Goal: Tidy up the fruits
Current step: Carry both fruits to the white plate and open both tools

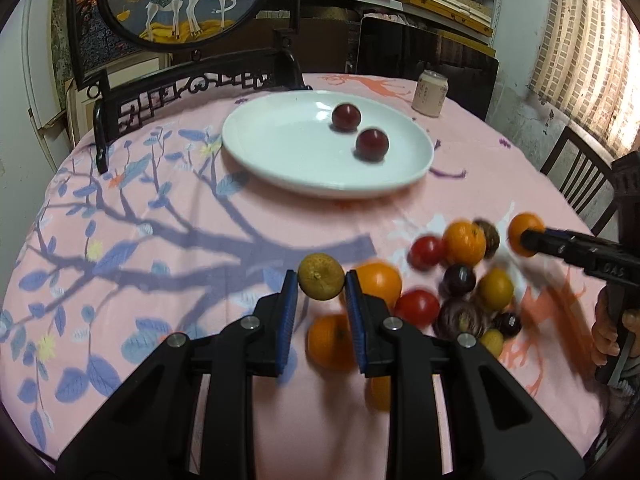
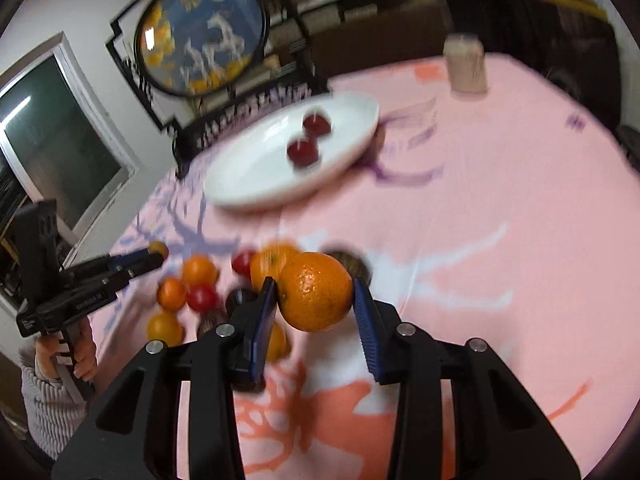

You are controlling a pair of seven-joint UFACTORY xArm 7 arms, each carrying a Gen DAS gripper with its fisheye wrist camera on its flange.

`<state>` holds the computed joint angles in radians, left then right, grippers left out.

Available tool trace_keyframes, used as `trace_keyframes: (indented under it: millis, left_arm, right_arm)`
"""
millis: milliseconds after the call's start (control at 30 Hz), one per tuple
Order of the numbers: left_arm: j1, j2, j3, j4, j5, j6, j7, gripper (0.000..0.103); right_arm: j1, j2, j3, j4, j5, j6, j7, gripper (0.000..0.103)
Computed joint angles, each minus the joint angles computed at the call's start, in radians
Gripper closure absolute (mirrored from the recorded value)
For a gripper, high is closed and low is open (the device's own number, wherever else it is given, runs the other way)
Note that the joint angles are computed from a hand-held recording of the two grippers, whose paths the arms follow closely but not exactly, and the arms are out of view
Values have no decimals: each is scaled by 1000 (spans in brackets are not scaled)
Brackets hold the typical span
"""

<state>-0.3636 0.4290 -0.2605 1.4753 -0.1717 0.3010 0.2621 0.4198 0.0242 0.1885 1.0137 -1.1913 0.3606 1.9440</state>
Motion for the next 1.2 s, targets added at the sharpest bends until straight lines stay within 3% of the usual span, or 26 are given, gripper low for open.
trace_keyframes:
  millis: [67, 200, 400, 467, 533, 767, 867, 1000, 1133, 1200]
  left_arm:
    - [-50, 47, 49, 104, 56, 34, -56, 78]
    - [-99, 196, 76, 376, 103, 140, -122, 78]
    - [-173, 472, 131, 810, 159, 327, -216, 78]
    - [-182, 504, 144, 853, 165, 337, -231, 72]
    - [-177, 505, 141, 846, 165, 323, -223, 59]
    - [-154, 530, 122, 877, 122, 353, -212, 61]
    - [-154, 448, 134, 735, 137, 269, -209, 61]
    - [-124, 332, 99, 543, 129, 151, -178, 61]
    - [-97, 224, 79, 362, 123, 53, -156, 47]
    - [-75, 159, 64, 255, 118, 7, -139, 47]
  right_arm:
    - [-6, -6, -4, 31, 21, 29, -50, 64]
    - [-23, 69, -29, 158, 94, 22, -194, 64]
    - [-10, 311, -79, 407, 256, -18, -395, 64]
    - [-13, 358, -76, 452, 326, -24, -471, 62]
    - [12, 372, -102, 462, 336, -14, -484, 56]
    - [99, 317, -221, 388, 327, -63, -440, 55]
    - [123, 292, -243, 357, 314, -74, -415, 54]
    - [155, 240, -257, 312, 200, -50, -287, 43]
    - [164, 178, -221, 258, 83, 12, -189, 41]
    - [162, 147, -198, 219, 36, 37, -134, 40]
